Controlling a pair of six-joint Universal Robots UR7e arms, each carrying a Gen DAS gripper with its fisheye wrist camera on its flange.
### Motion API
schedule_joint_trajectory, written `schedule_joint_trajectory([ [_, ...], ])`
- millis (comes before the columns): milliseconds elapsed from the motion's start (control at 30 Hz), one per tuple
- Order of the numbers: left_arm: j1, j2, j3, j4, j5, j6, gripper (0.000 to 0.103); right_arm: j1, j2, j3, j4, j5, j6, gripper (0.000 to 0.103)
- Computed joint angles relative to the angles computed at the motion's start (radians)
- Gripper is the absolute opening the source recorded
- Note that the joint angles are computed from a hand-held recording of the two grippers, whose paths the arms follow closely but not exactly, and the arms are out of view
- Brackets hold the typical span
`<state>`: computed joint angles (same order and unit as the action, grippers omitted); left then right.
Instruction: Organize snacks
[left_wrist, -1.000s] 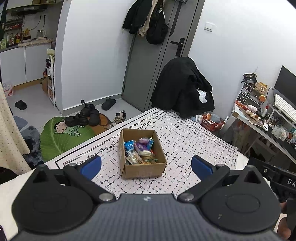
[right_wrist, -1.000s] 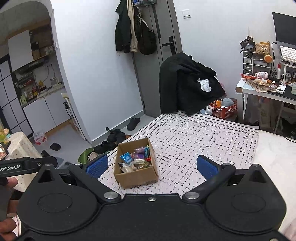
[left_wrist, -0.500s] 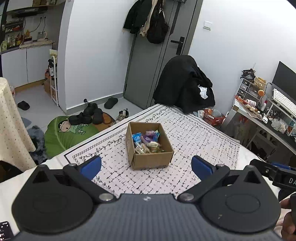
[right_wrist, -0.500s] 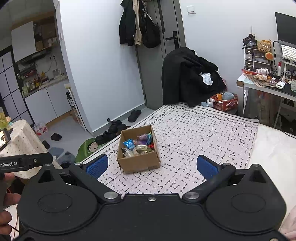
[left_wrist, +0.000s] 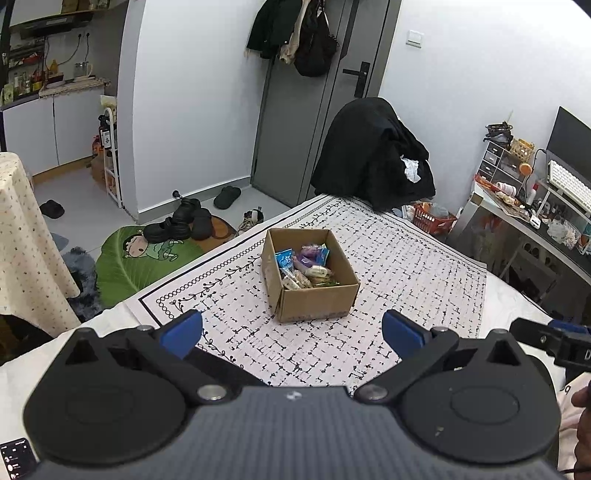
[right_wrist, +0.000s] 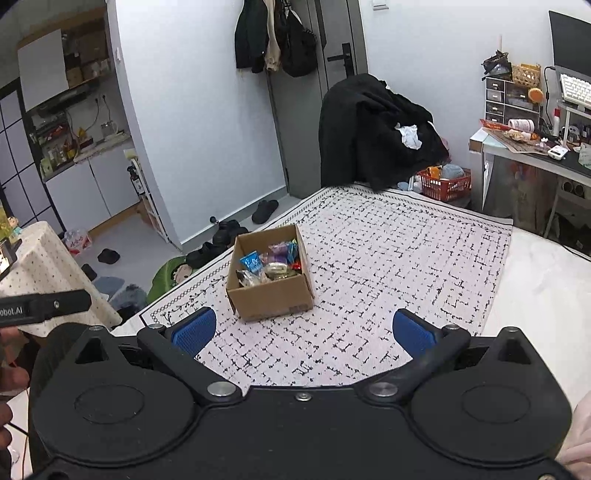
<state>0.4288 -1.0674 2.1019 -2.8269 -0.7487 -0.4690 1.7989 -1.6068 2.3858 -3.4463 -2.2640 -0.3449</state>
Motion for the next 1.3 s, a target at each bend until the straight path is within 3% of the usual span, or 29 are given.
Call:
schedule_joint_trajectory([
  [400, 0.008, 0.009, 0.0, 0.006, 0.003, -0.001, 0.103, -0.029, -0.02, 0.01, 0.033, 0.017, 0.015, 0.103],
  [1300, 0.016, 0.014, -0.005, 0.006, -0.014, 0.008, 0.103, -0.024, -0.018, 0.001, 0.056, 0.014, -0.009, 0.103],
])
